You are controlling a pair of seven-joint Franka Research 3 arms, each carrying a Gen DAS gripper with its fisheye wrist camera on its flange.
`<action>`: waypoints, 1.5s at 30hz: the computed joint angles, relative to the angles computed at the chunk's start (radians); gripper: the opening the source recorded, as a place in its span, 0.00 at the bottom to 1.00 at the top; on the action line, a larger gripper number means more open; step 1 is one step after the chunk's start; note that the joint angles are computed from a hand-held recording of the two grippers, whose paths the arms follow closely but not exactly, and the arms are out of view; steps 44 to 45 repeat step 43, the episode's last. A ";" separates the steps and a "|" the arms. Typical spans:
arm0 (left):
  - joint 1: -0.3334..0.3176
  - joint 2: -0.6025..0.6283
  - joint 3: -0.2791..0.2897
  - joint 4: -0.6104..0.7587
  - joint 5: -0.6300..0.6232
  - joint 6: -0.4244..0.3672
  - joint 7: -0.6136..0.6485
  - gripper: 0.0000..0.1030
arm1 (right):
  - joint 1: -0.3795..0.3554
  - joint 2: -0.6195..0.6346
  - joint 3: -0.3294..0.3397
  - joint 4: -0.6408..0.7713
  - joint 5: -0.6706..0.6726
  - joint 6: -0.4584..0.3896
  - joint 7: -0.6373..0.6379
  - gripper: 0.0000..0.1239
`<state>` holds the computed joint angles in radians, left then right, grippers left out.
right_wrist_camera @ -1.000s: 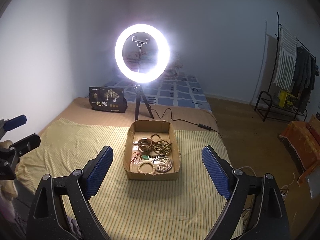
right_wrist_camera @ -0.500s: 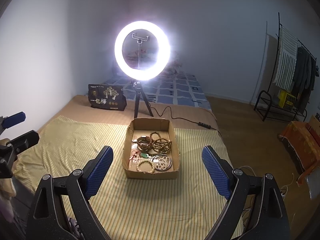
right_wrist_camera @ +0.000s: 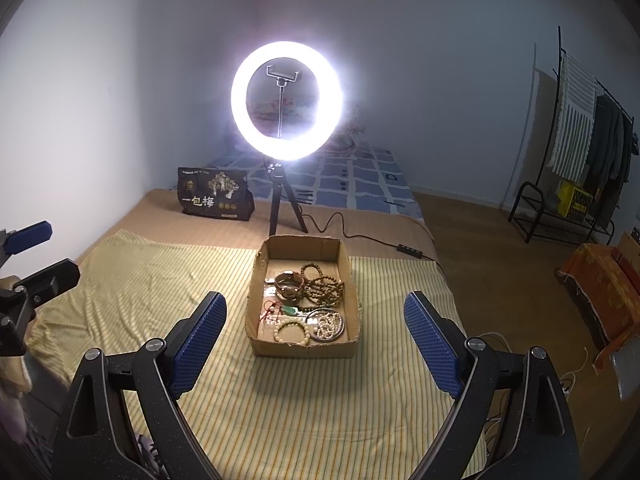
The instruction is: Organize jewelry
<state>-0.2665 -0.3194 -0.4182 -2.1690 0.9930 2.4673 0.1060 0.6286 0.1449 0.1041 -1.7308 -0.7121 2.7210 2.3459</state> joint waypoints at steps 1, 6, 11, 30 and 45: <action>0.000 0.001 0.000 0.001 0.000 0.000 0.000 1.00 | 0.001 0.000 0.000 0.001 0.000 -0.003 0.001 0.73; -0.001 0.001 0.001 0.001 0.001 0.000 0.000 1.00 | 0.001 0.000 0.001 0.001 0.008 -0.003 -0.004 0.73; -0.001 0.001 0.001 0.001 0.001 -0.001 0.001 1.00 | 0.001 -0.001 0.001 -0.001 0.010 -0.003 -0.006 0.73; -0.003 0.007 0.001 0.004 0.001 -0.006 -0.001 1.00 | -0.002 -0.004 0.004 -0.012 0.020 0.004 -0.017 0.73; -0.002 0.015 0.002 -0.006 0.031 -0.012 -0.018 1.00 | -0.005 0.007 0.002 -0.011 0.067 0.007 -0.060 0.73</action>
